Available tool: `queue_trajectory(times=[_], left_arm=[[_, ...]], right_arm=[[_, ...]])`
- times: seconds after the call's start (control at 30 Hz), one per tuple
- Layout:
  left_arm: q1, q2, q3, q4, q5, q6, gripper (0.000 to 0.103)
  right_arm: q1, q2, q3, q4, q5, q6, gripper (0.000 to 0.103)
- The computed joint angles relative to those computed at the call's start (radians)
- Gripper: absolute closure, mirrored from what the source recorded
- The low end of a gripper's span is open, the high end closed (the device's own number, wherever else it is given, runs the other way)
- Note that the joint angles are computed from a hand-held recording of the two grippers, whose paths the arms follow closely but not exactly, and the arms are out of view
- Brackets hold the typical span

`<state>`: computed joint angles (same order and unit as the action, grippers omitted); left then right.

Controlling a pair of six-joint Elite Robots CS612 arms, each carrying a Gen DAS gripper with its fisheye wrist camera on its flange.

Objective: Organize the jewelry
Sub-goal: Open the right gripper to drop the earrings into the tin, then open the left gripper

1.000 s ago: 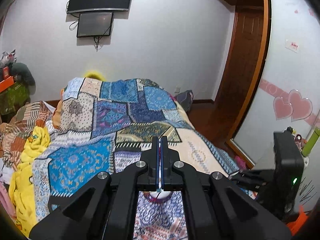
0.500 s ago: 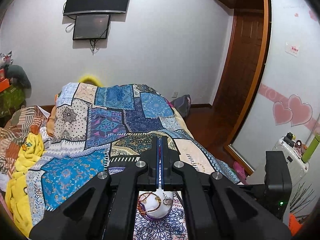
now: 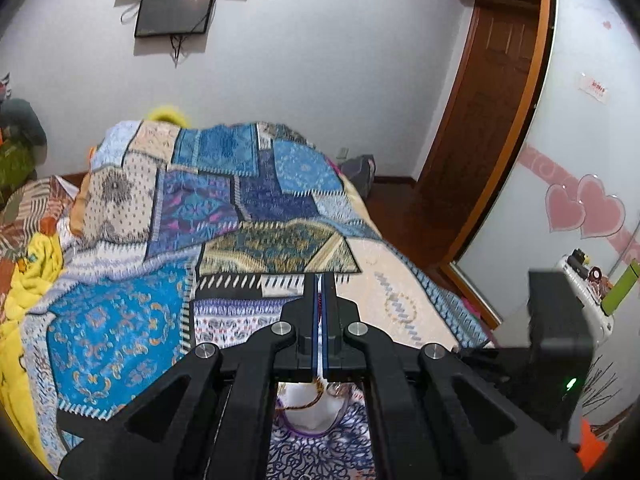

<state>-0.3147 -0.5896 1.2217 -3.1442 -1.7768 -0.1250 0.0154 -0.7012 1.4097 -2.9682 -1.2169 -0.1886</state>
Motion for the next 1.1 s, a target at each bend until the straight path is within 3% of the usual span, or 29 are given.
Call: queue_trajectory(times=[0.3,0.67,1.1], left_arm=[[0.008,0.021,0.002,0.136,0.003,0.034,0.103],[0.012,0.013,0.027,0.156,0.000,0.055,0.103],[0.008,0.007,0.032,0.167,0.015,0.086,0.103]], right_arm=[[0.006,0.031,-0.059,0.066,0.002,-0.029,0.086],[0.020,0.049,-0.096,0.130,-0.012,-0.087,0.086],[0.019,0.057,-0.125,0.185,-0.024,-0.053,0.086]])
